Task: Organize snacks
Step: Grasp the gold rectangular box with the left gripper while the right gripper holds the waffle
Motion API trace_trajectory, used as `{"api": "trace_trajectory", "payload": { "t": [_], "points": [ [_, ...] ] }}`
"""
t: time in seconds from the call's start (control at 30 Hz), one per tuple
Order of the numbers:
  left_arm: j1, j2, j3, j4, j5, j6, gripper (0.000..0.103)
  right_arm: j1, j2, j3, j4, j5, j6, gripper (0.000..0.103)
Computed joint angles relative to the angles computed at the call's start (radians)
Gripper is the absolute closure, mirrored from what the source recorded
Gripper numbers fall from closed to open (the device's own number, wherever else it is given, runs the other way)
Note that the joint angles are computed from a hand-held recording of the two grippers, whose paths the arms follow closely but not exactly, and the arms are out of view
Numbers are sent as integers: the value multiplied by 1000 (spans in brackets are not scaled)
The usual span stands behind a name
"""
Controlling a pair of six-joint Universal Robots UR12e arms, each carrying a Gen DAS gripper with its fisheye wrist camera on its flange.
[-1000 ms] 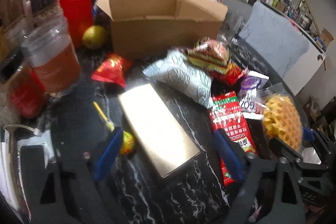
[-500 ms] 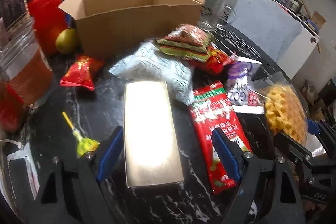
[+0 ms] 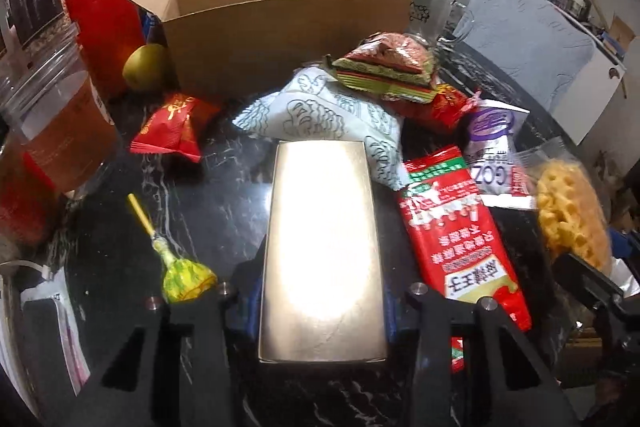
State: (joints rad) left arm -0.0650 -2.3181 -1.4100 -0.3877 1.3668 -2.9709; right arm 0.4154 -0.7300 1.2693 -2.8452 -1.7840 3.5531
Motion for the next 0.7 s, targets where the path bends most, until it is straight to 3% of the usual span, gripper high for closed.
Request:
{"api": "trace_trajectory", "payload": {
  "t": [0.37,0.7],
  "points": [
    [10,55,-67,81,-44,17,60,7,-6,11,-34,-8,-11,22],
    [18,100,-122,177,-61,-18,60,19,-19,15,-83,8,-52,22]
  ]
}}
